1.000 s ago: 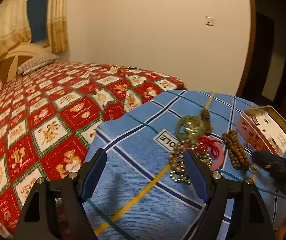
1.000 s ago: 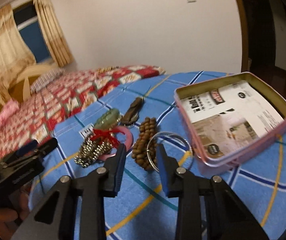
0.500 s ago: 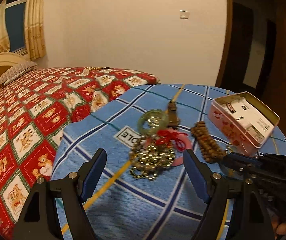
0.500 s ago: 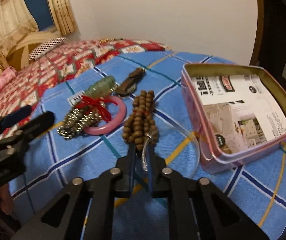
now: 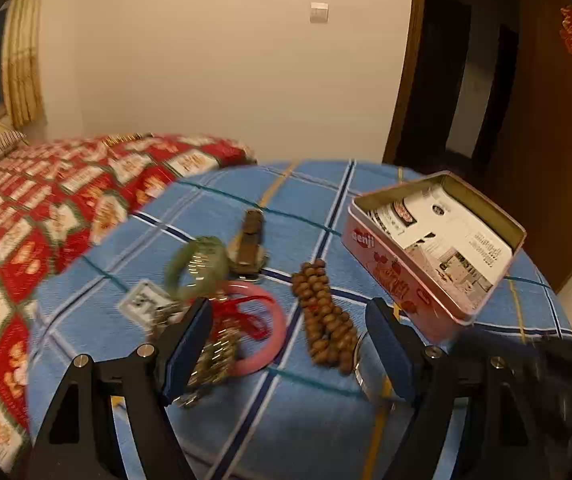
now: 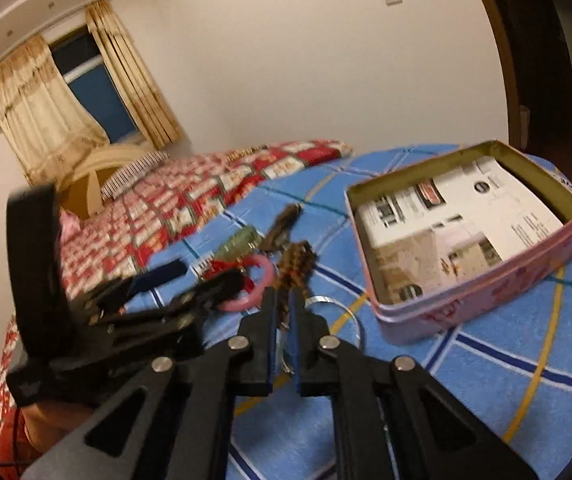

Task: Organize jewelry
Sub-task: 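Grasp the brown wooden bead bracelet with the left tool while the right tool grasps the silver bangle, then carry both items into the pink tin and open both tools to release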

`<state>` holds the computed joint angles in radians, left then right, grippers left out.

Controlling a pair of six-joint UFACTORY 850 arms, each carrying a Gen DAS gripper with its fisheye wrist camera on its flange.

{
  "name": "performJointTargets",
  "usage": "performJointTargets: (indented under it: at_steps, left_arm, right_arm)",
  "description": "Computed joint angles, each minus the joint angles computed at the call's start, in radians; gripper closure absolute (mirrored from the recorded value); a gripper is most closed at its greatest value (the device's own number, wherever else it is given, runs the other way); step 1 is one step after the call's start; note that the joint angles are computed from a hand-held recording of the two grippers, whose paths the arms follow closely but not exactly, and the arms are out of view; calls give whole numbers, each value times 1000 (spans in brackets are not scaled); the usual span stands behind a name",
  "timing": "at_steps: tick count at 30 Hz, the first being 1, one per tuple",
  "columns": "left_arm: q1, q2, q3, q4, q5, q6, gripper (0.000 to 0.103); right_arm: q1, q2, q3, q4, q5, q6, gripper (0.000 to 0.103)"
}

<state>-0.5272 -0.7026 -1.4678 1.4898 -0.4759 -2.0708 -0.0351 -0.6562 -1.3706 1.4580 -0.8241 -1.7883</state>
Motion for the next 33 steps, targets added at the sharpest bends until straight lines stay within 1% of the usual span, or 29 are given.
performJointTargets:
  at_steps: [1,3,5,6,8,9,11,13,14,15,17,18,19,20,21,22,23,24,25,26,27,28,29,32,33]
  left_arm:
    - [8,-20,-30,-64,20,68,24]
    - [18,-65,-95,-193,34,210,24]
    - [25,-115,-166,-354,33,389,26]
    - [28,-135,-190,-413,36,456,41]
    - [25,-160,-220,-452,2,504,56]
    - [26,-153,-208,-429,14,481,63]
    - [30,-134,-176,-385,45,426,70]
    - [30,-104,-130,-299,69,325,75]
    - [26,-86,-105,-234,68,256,76]
    - [16,-56,-68,-162,44,188,76]
    - [1,-16,-23,-87,7,115,76]
    - [-7,20,22,-18,-7,44,76]
    - [-10,50,59,43,-13,-15,76]
    - [-15,89,110,124,-20,-93,76]
    - [-15,111,139,170,-27,-136,76]
    - [-17,140,177,216,-39,-191,76]
    - [-16,154,195,239,-43,-224,76]
    - [-14,175,223,267,-44,-266,76]
    - [-13,179,230,274,-47,-279,76]
    - [-14,184,238,265,-61,-279,76]
    - [-16,184,241,257,-71,-277,76]
    - [-17,183,242,250,-75,-275,76]
    - [-16,182,243,251,-72,-281,76]
    - [-19,183,250,267,-75,-303,76]
    - [-20,182,249,276,-77,-311,76]
  right_arm:
    - [1,0,-3,-32,15,30,87]
    - [-6,6,6,-66,41,59,78]
    - [-11,17,30,-64,81,52,56]
    - [-11,21,40,-60,100,46,53]
    - [-12,29,57,-46,139,20,51]
    - [-13,28,57,-50,149,23,50]
    - [-15,17,42,-74,142,61,51]
    - [-12,9,31,-87,143,75,51]
    - [-5,3,21,-107,147,88,51]
    - [2,1,22,-114,153,87,51]
    - [16,-4,14,-152,155,112,51]
    - [26,-11,4,-178,160,132,49]
    - [35,-14,-2,-192,173,143,46]
    - [46,-15,-2,-195,193,143,38]
    - [58,-16,-3,-192,215,136,33]
    - [71,-19,-7,-199,240,140,24]
    - [84,-26,-16,-229,259,164,20]
    - [94,-28,-18,-240,280,167,19]
    - [108,-22,-8,-224,320,132,19]
    - [114,-24,-10,-232,339,128,20]
    - [126,-18,-2,-231,377,106,25]
    - [133,-11,9,-207,419,69,37]
    - [133,-9,9,-214,428,68,37]
    - [112,-5,8,-216,395,90,37]
    - [97,0,13,-180,360,61,37]
